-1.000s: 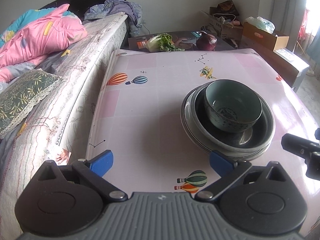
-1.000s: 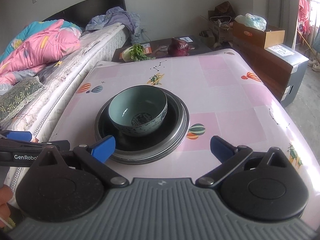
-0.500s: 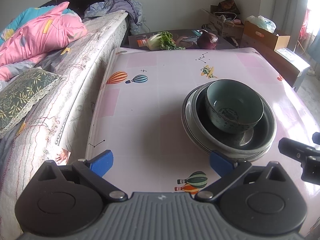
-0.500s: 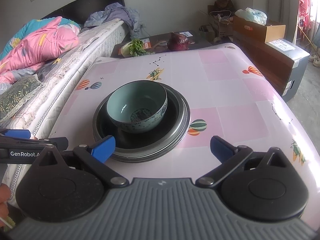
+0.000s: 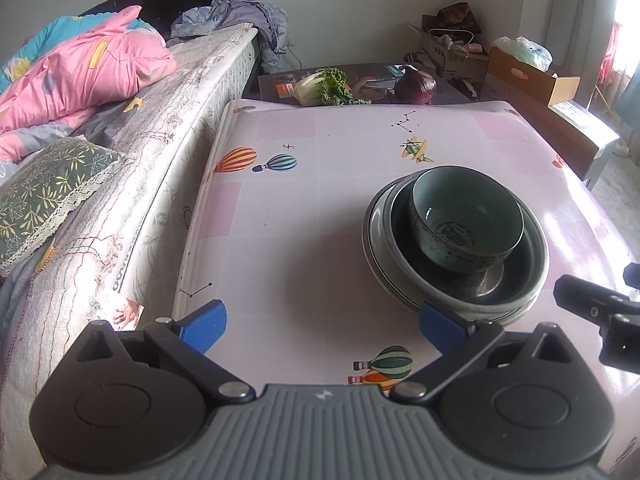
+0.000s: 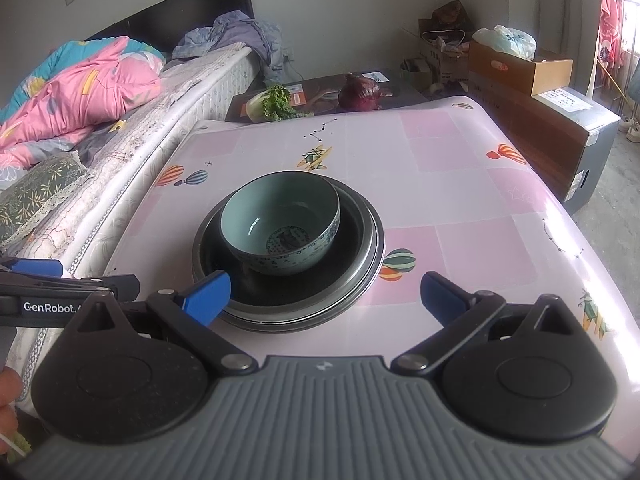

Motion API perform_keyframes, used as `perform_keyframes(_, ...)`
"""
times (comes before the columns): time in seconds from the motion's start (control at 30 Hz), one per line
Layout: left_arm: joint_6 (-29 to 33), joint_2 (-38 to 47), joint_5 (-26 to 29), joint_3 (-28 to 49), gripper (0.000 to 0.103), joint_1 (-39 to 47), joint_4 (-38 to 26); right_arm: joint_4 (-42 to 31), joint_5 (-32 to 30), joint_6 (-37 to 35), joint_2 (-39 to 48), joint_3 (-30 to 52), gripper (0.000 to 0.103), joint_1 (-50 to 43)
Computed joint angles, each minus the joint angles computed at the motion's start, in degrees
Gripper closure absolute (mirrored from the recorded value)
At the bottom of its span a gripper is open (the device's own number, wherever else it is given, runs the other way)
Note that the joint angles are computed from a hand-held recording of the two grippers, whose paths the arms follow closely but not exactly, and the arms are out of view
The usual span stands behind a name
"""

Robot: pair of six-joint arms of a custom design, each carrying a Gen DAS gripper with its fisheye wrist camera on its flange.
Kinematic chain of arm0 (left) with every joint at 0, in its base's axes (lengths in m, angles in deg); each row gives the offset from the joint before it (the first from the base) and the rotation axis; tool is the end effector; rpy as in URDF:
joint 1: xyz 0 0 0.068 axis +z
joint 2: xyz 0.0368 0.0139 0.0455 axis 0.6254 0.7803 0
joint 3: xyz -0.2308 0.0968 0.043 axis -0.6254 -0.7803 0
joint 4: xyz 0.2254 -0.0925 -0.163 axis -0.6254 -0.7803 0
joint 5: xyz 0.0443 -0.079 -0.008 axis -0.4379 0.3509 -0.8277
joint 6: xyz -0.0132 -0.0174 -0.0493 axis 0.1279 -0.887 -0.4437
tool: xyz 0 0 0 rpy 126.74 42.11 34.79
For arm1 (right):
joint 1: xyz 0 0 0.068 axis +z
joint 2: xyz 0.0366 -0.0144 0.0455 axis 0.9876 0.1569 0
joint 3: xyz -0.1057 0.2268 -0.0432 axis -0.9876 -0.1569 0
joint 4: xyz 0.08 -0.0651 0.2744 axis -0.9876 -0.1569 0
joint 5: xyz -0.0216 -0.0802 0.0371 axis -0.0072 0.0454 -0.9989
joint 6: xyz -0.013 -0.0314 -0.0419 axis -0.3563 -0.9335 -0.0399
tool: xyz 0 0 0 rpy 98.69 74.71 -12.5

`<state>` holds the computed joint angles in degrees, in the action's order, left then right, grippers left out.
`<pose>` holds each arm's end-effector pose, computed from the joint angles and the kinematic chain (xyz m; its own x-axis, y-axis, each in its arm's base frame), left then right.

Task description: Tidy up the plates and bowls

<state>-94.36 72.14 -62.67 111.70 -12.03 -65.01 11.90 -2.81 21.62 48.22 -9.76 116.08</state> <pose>0.2172 -0.2422 0.2872 -0.7572 0.2043 -0.6204 0.2149 0.9749 0.0587 0.1490 0.0848 0.2650 -0.6482 0.2152 -0.7304 0.1692 0.9760 0.1374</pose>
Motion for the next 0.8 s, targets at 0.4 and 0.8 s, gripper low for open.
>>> perform_keyframes(0.4, -0.28, -0.01, 0.21, -0.31, 0.000, 0.53, -0.29, -0.20, -0.78, 0.79, 1.09, -0.08, 0.001, -0.11)
perform_keyframes(0.8, -0.38, 1.11, 0.48, 0.35, 0.000, 0.75, -0.87, 0.63, -2.06, 0.54, 2.16, -0.29, 0.001, -0.82)
